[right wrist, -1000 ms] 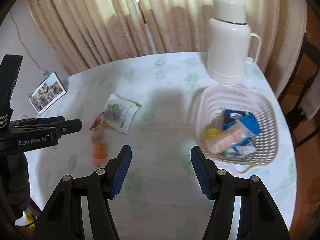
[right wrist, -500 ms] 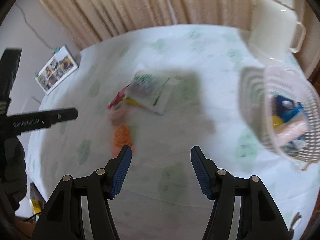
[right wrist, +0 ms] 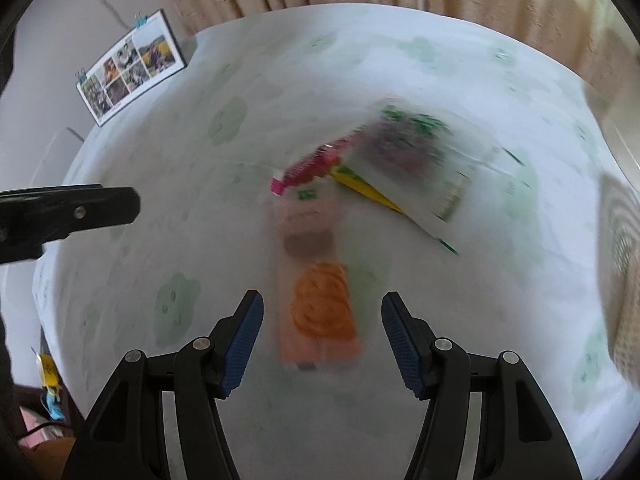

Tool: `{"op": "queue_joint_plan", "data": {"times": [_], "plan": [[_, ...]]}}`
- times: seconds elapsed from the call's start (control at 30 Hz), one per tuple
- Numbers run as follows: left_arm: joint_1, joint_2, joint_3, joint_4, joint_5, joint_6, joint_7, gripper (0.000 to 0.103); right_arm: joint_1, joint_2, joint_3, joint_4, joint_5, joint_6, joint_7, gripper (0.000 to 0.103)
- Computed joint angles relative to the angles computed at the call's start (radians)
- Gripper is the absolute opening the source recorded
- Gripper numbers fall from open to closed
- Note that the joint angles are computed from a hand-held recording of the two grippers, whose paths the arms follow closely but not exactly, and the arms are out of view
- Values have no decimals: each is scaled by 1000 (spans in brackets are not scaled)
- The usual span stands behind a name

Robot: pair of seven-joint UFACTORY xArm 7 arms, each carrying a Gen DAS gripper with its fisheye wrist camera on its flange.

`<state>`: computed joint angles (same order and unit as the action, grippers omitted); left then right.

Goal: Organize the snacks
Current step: 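Close the right gripper on the orange cartoon-printed pack, then lift the orange pack with the right gripper while the left grasps the pink candy stick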

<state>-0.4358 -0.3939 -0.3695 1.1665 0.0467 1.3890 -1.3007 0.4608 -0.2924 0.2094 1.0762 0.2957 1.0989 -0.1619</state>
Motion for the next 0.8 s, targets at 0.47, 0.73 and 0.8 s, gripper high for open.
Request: {"op": "queue_joint_plan", "data": {"times": [0.47,0.73,0.8], "plan": [[24,0,27,-37,-18,-49,51,54,26,28,27,5,-125,-35,36,35],[5,149,33,56,35,-130,124,54,-31,-89,-30,-71,-77,46,29,34],[-7,187,38,75,53,-165,153,54,-47,-115,-41,-87,-72,65,32,34]]}}
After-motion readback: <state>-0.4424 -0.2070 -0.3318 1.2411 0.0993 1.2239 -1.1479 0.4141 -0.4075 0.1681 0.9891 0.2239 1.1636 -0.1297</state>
